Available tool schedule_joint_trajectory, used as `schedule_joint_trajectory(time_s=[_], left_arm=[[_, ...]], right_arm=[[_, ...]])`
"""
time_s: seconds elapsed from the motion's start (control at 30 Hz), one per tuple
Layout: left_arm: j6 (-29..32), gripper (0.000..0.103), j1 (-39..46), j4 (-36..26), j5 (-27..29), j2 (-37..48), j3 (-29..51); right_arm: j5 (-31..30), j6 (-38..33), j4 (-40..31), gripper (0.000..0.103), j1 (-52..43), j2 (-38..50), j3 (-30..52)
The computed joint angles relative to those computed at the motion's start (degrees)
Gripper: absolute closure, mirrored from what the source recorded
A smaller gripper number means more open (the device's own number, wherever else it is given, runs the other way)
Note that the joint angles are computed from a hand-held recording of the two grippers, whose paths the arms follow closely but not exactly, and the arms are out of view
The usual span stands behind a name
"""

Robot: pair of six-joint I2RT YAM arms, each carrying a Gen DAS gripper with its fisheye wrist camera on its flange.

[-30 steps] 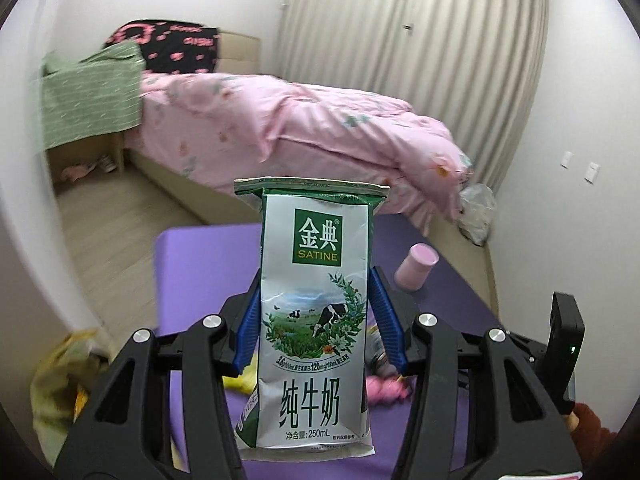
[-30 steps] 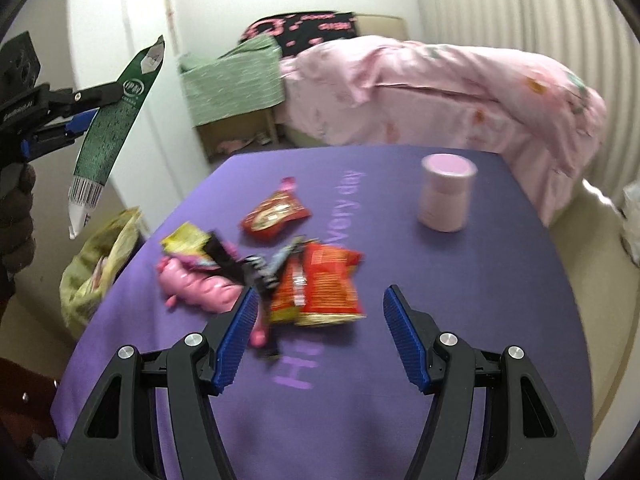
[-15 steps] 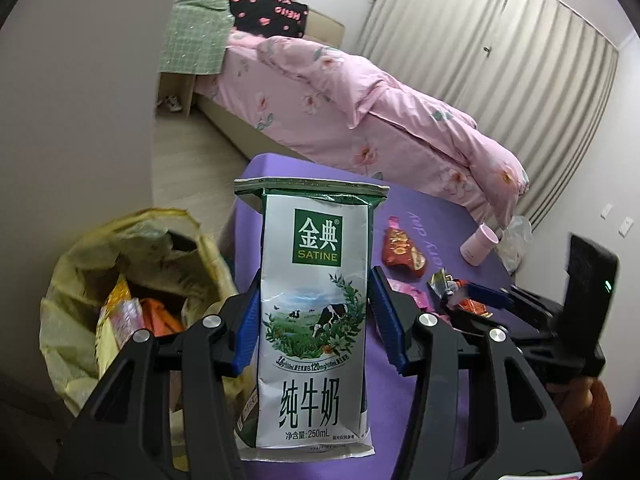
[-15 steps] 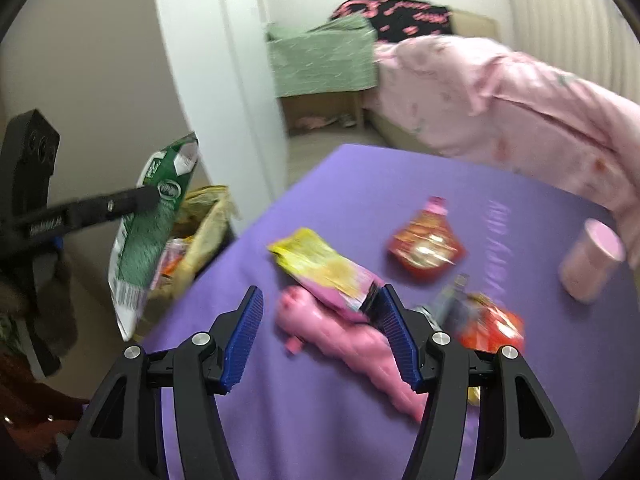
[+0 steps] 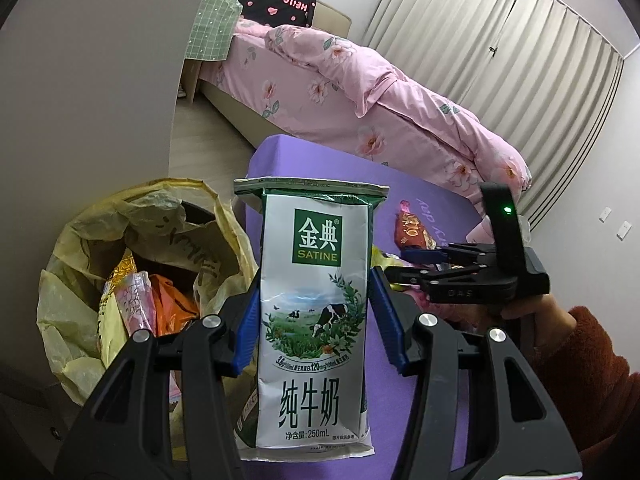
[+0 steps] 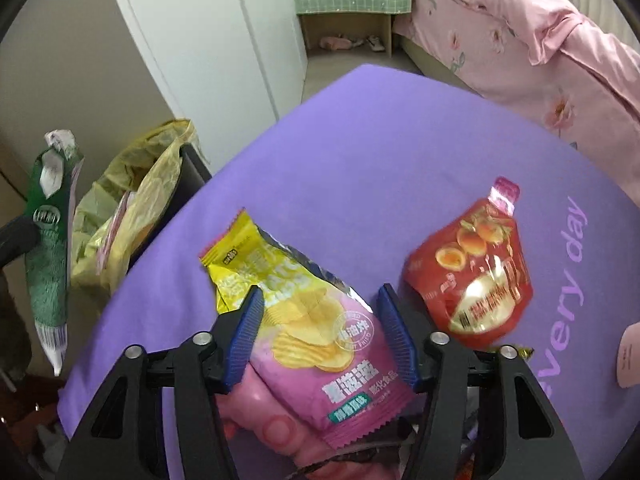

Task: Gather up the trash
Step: 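Lift the milk carton with the left tool while the right tool reaches the pink chip bag, then grasp the yellow-pink chip bag with the right tool and lift it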

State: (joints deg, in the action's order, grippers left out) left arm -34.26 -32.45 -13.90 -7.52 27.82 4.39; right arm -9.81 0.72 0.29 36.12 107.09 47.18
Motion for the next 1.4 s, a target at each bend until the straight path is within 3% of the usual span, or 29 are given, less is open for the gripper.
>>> schedule_joint_trajectory(time_s=[0.07,0.17,0.33,0.4,0.5,0.53,0.6,0.67,1.03,1.1,1.2,1.3,1.4], left_arm=[[0.0,0.055,0.6,0.9,0.8,0.7,-0.4],[0.0,0.055,1.1,2.5,1.6,2.3,-0.6],[-0.4,0.055,-0.4,4.7,0.9,5.1,-0.4],[-0.5,0.055,-1.1,5.5,0.6,6.4,-0.1],[-0.5,0.055,-1.5,7.1,0.5,8.7,0.3],[-0.5,0.055,-1.4,7.6,0.6,9.5,0.5],[-0.5,0.055,-1.5,8.1,0.8,10.1,0.6],[-0.4,0.055,-1.9,8.9,0.8,11.1,0.7],[0.0,0.055,-0.1,7.5,2.3,9.5,0.2],[0.0,0.055,0.3,7.2,2.6,9.0,0.0],[-0.1,0.055,0.3,7.2,2.6,9.0,0.1],[-0.3,0.055,-1.0,5.9,1.4,7.9,0.6],[-0.6,0.055,-3.0,3.3,-0.5,5.4,1.3]], right_arm=[[1.7,-0.9,0.3,0.072,-0.1,-1.7,-2.2],[3.7,-1.3,1.5,0.083,-1.2,-4.1,-5.8],[11.8,4.2,4.4,0.085,-3.7,-8.5,-11.7],[9.4,5.4,7.1,0.085,-5.7,-10.9,-14.8],[0.9,6.7,8.4,0.084,-9.1,-13.9,-17.3],[0.2,6.6,7.7,0.083,-9.0,-14.7,-17.3],[0.3,5.1,6.9,0.072,-7.0,-16.8,-17.7],[0.9,3.7,6.6,0.05,-4.4,-16.8,-17.1],[-2.5,3.3,3.0,0.046,-5.1,-7.7,-10.7],[-2.4,3.0,2.7,0.051,-4.2,-8.7,-11.6],[-1.0,2.6,3.3,0.081,-1.9,-11.1,-13.8],[3.8,3.1,3.8,0.095,1.3,-14.3,-16.6],[2.8,4.9,4.9,0.099,0.7,-20.0,-20.4]])
